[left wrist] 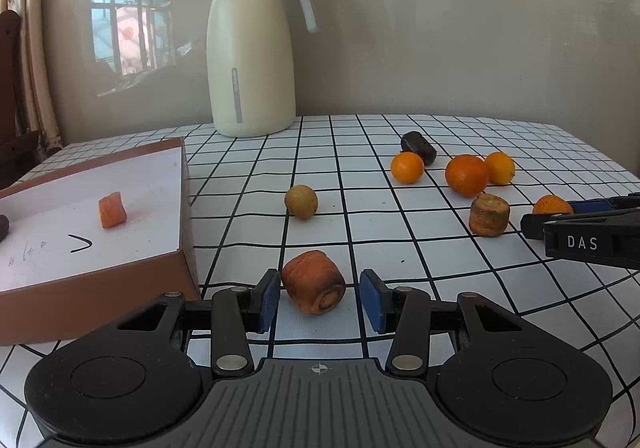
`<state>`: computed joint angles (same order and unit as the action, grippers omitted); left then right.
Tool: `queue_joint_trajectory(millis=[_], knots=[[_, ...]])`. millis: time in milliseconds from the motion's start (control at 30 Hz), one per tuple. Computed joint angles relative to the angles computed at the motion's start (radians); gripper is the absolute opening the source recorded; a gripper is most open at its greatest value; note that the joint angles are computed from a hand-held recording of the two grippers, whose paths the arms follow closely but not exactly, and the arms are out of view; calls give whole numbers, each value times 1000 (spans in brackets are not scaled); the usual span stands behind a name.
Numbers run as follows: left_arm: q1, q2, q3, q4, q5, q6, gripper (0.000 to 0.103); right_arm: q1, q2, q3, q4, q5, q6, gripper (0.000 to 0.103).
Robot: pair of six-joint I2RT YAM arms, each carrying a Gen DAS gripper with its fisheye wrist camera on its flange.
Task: Organize fruits
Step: 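Grasp the brown carrot chunk with the left tool while the right tool grasps an orange, then carry the carrot chunk and orange over the tray with both tools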
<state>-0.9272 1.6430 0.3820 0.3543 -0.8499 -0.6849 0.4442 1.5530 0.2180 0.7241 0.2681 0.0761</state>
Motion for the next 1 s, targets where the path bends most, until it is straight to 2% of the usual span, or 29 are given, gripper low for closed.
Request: queue_joint_trajectory(millis=[33, 100, 133, 433, 567, 667, 767, 900, 1000], knots=[[-2, 3, 3, -2, -3, 2, 45, -3, 3, -2, 7, 4, 4, 30], [-8, 8, 6, -3, -11, 0, 34, -11, -3, -10, 15, -9, 9, 29], [-10, 8, 7, -2, -11, 4, 33, -14, -6, -14, 19, -16, 8, 29], [-54, -57, -31, -22, -34, 0, 33, 17, -48, -53, 37, 22, 8, 29], [-103, -158, -63, -111, -76, -39, 33, 55, -168, -98, -19, 60, 31, 29], [-165, -252, -78, -243, -130, -112, 33, 110, -300, -135, -100, 109, 66, 29], [-249, -316, -85, -418, -186, -247, 33, 186, -417, -158, -177, 177, 112, 29], [-382, -375, -68, -742, -251, -546, 33, 359, -522, -175, -268, 315, 193, 28], [-503, -364, -24, -1053, -292, -855, 33, 511, -576, -167, -360, 425, 262, 29]])
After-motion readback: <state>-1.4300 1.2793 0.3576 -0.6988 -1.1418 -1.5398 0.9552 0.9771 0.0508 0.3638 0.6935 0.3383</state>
